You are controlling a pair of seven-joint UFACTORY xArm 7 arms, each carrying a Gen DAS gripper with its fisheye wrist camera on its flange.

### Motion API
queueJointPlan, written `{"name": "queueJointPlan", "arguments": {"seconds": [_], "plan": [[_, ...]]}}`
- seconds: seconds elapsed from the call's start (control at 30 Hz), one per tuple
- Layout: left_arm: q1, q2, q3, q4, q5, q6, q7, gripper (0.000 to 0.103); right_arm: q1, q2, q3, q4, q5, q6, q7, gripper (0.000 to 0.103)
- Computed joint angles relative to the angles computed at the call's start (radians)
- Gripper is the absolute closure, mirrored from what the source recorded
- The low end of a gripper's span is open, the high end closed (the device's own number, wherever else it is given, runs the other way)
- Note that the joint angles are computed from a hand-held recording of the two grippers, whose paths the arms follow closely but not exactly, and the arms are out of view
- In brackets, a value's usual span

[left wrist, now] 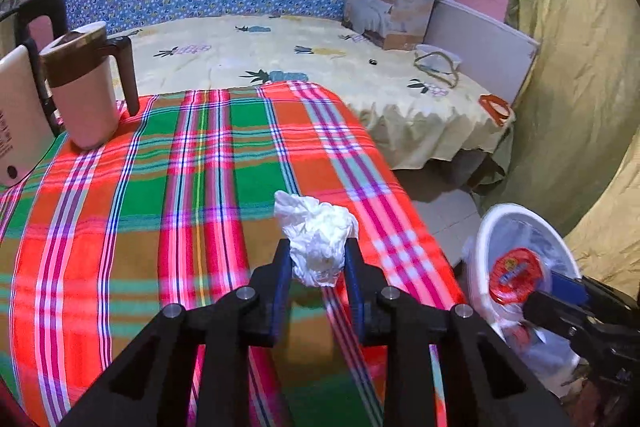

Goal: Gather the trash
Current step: 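Grasp the crumpled tissue with the left gripper while the right gripper grasps the clear cup, then carry the tissue and cup over the bin and open both grippers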

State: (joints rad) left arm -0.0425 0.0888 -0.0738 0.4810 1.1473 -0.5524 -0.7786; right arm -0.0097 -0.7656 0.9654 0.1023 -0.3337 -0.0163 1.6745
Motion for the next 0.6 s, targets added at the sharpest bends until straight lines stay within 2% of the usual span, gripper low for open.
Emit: {"name": "queueJointPlan", "arguments": {"seconds": [0.07,0.27,0.6], "plan": [[0.009,-0.04,0.007,-0.038,0.04,-0.019,-0.028,0.076,0.059,-0.015,-0.021,-0.004,0.008,0.052,0.009,0.056],[-0.01,-0.171,0.048,-0.16,0.07,-0.054,-0.024,0.076,0.287,-0.085,-0.103,-0.029,0.006,0.233,0.086,0.056],[-0.062,-0.339,0.097,-0.308,0.142,-0.085,-0.056,0.076,0.534,-0.155,-0.188,-0.046,-0.028,0.47,0.203,0.056]]}}
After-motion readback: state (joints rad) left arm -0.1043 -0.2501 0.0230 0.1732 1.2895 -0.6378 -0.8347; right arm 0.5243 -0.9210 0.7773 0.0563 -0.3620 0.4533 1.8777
